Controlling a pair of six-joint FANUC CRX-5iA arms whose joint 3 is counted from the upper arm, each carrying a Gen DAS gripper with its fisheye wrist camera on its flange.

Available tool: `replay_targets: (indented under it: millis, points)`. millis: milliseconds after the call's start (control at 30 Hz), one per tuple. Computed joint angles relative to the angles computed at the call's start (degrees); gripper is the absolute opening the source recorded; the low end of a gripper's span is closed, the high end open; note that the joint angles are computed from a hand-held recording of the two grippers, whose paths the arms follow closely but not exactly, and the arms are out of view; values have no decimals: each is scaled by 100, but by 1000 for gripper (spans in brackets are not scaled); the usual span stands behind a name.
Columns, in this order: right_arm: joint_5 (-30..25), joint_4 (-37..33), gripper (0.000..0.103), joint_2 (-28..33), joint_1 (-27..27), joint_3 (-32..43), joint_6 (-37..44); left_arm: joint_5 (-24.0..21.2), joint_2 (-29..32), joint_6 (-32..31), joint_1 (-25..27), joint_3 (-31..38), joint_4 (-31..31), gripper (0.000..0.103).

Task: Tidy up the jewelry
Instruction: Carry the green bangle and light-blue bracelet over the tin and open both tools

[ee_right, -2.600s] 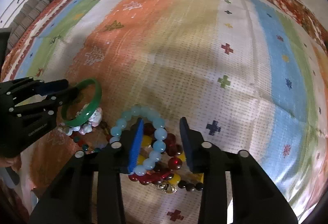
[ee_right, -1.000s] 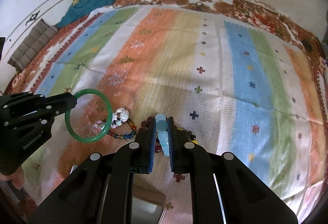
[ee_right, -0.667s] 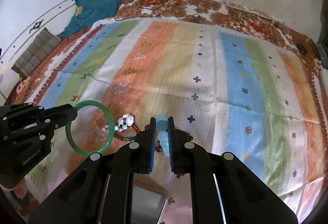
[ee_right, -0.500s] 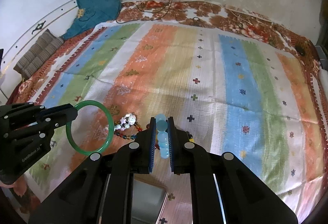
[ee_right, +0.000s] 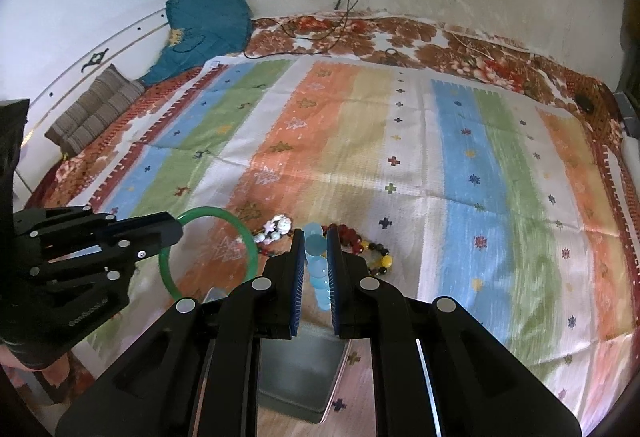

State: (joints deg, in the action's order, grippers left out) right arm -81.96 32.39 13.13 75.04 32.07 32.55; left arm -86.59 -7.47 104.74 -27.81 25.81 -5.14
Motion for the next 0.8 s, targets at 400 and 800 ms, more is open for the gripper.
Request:
replay_targets:
  millis: [400,800]
  points:
    - [-88,195,12,-245,392,-340,-430,-84,-207,124,-204,-119,-93,7]
    - [-152,49,12,-486,593,-647,-759,-138,-359,93,-170,-425,333,10]
